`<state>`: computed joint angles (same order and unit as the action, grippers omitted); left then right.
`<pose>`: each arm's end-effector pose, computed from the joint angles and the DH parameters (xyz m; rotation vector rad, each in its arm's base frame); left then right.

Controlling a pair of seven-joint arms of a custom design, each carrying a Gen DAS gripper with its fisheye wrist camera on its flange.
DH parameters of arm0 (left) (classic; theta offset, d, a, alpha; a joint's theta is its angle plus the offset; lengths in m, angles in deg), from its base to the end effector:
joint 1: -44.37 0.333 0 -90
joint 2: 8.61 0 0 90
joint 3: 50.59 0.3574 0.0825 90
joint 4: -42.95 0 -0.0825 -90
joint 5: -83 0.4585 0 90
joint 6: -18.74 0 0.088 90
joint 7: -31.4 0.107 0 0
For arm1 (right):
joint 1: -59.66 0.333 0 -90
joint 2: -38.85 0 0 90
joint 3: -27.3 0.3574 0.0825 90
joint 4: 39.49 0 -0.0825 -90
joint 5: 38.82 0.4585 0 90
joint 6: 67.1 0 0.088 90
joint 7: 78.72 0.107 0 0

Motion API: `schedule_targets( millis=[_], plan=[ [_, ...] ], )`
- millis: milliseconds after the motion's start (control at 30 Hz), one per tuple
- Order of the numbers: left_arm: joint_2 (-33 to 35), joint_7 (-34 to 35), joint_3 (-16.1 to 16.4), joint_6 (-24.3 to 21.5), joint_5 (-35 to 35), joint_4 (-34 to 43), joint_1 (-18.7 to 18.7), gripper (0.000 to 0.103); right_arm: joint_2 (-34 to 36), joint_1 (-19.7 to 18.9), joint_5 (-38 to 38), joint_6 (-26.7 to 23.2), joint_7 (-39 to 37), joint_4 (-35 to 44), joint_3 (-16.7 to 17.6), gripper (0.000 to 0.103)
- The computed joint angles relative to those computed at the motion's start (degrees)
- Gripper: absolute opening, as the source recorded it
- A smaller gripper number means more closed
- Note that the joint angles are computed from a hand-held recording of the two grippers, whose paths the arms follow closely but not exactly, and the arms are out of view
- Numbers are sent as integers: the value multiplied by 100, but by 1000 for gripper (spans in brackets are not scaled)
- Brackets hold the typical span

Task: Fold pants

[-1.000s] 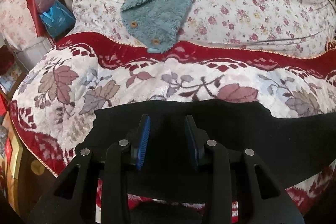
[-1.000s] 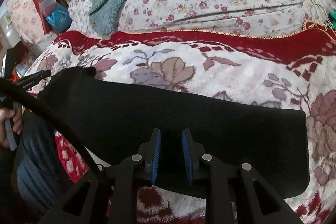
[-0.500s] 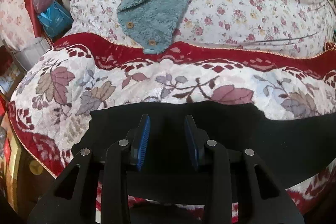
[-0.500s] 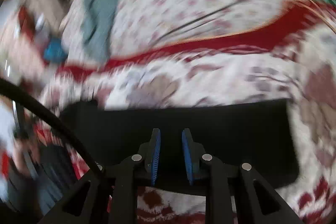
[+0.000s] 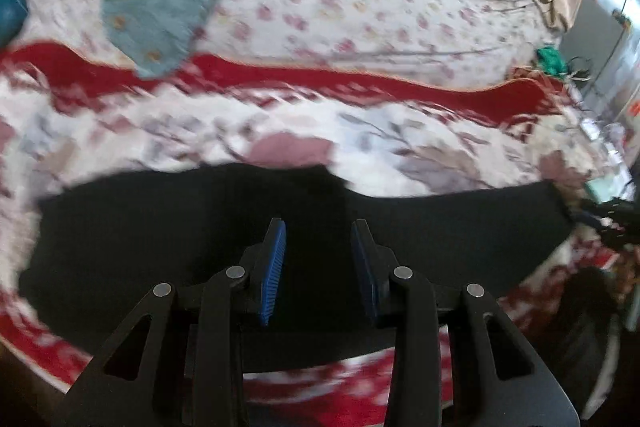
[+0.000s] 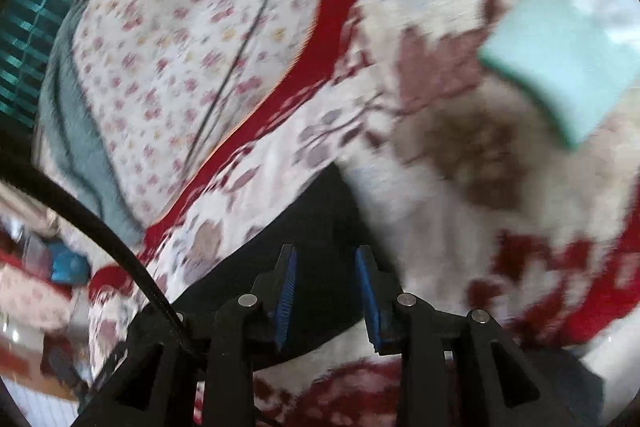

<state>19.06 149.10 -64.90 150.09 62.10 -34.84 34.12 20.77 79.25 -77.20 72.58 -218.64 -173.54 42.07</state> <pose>0.7667 -0.3100 0.5224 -1.2765 2.6665 -0.9567 0.4438 0.3102 0.5039 -0.4166 2.4276 -0.3342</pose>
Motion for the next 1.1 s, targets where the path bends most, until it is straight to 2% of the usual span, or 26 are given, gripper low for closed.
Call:
schedule_targets(
  millis=[67,167,267,333,367,467,533,667,733,800,900,933,1000,1100],
  plan=[
    [100,-281,124,-61,255,151,-133,33,-154,11,146,134,59,-188,-71,29],
    [284,-540,-21,-319,-260,439,129,33,-154,34,439,329,-137,-276,-158,30],
    [514,-1135,2,-645,-528,756,254,33,-286,-191,352,1056,598,-628,-30,30],
    [577,-1292,-30,-755,-613,840,311,33,-350,-261,383,1180,896,-726,66,31],
    [552,-1263,-54,-720,-641,801,330,33,-374,-270,397,1178,947,-739,101,35],
    [413,-1116,-57,-531,-557,609,286,33,-352,-276,445,1346,981,-751,117,38],
    [364,-1060,-24,-457,-423,543,222,33,-267,-154,723,1449,653,-756,-44,38],
    [332,-929,-9,-354,-294,467,176,33,-85,-374,687,2357,638,-923,-79,38],
    [337,-942,2,-358,-263,468,164,33,14,-349,883,2558,412,-925,-159,38],
    [350,-963,8,-371,-241,484,156,33,63,-256,1140,2549,16,-887,-272,38],
    [353,-962,3,-369,-231,485,156,33,161,-59,1508,2233,-824,-691,-423,38],
    [350,-969,3,-371,-231,482,155,33,215,9,1621,2058,-1136,-584,-459,35],
    [347,-964,4,-367,-220,479,152,33,363,105,1774,1866,-1714,-375,-500,19],
    [336,-946,17,-347,-160,460,125,33,518,110,1676,1142,-2180,21,-389,15]
  ],
)
